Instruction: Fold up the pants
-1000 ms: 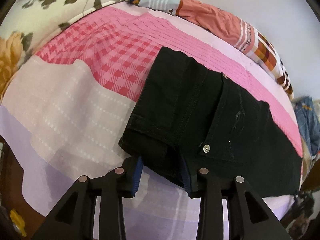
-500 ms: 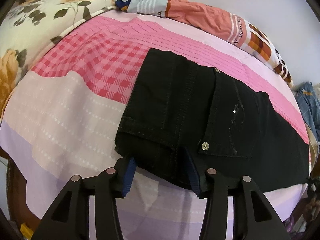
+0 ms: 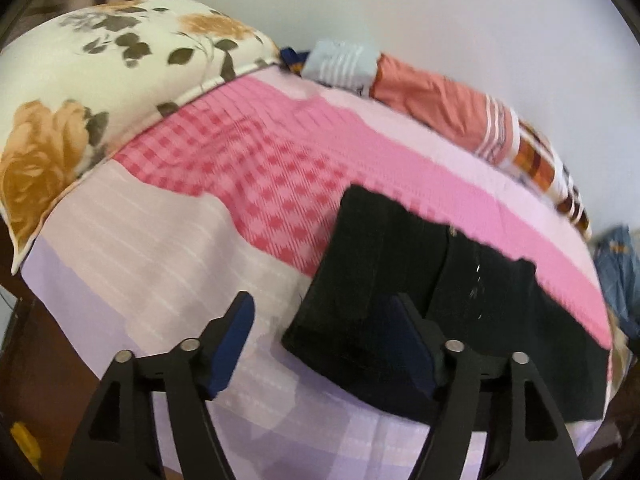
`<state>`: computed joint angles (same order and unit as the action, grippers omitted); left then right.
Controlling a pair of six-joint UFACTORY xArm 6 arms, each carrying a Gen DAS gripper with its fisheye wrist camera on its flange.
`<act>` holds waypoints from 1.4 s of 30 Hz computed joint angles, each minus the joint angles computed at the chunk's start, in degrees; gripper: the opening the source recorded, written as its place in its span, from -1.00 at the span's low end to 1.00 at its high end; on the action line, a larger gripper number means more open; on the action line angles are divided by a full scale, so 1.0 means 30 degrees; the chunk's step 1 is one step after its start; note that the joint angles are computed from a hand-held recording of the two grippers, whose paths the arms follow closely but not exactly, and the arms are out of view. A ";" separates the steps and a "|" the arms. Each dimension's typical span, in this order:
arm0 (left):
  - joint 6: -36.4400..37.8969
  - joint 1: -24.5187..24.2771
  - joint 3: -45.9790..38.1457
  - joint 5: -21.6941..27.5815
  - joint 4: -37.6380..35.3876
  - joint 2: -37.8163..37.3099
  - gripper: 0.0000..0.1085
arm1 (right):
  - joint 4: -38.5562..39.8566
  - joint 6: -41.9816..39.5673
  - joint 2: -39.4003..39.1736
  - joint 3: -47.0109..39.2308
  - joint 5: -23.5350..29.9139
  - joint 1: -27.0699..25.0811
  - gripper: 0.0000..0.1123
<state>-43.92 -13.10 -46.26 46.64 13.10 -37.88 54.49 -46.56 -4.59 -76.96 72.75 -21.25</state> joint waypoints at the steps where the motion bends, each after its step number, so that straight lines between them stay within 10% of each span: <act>1: -0.0086 0.0083 0.0090 -0.0140 0.0001 -0.0150 0.39 | -0.0744 -0.0302 0.0825 -0.0855 -0.0416 0.1437 -0.02; 6: 0.0036 0.0377 0.0110 0.0100 0.0275 -0.0257 0.39 | -0.4097 -0.0247 0.4601 -0.4624 -0.1131 0.4983 -0.02; 12: 0.0752 0.0976 0.0725 -0.0312 -0.1799 0.0111 0.40 | -0.5067 0.0355 0.7020 -0.7001 0.0031 0.5039 -0.05; 23: 0.0770 0.1111 0.1103 -0.0327 -0.2819 0.0397 0.53 | -0.4773 -0.0206 0.8086 -0.8042 0.0663 0.5777 -0.78; 33: 0.0586 0.1229 0.1142 -0.0475 -0.2966 0.0497 0.55 | -0.6985 0.0077 0.6922 -0.5748 -0.4673 0.7260 -0.90; 42: 0.0251 0.1349 0.1130 -0.0395 -0.2757 0.0413 0.55 | -0.5343 0.0913 0.6960 -0.5857 -0.5004 0.6686 -0.94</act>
<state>-43.17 -9.06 -42.87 45.45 4.83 -36.64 38.46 -43.82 16.29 -94.53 57.74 -1.19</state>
